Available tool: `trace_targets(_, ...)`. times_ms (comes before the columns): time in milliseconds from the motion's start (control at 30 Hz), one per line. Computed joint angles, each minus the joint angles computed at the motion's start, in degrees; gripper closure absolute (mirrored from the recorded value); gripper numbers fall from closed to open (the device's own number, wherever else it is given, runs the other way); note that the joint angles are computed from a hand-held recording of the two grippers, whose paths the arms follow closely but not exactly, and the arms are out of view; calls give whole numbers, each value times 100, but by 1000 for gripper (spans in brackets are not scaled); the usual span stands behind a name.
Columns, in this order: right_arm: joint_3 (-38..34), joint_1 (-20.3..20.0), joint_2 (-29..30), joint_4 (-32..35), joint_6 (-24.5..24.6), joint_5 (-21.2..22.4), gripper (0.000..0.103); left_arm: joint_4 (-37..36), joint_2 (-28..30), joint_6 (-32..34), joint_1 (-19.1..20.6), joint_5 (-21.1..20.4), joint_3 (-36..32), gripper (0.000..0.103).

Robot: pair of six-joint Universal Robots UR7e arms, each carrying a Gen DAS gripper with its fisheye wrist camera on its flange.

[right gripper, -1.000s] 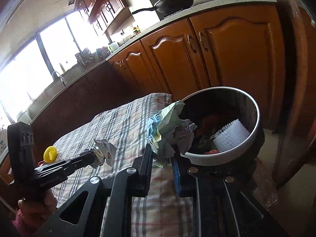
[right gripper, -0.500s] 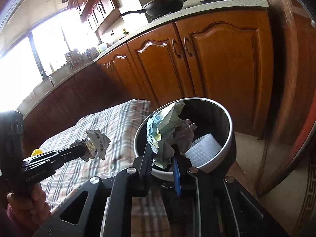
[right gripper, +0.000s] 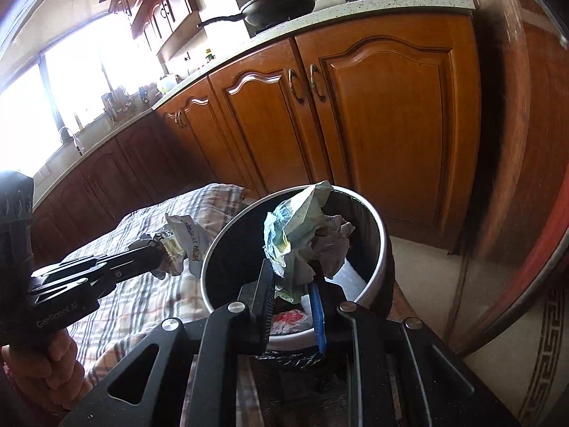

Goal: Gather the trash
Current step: 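Open both tools to drop the wrapper and paper into the bin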

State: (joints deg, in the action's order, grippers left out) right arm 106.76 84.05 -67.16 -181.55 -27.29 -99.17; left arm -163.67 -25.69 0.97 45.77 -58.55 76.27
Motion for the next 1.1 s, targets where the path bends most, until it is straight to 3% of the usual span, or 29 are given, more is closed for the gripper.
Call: trace_targets(1100,-821,9,410,872,-259,-399,84,793,596,-143,171,44,-1003,102)
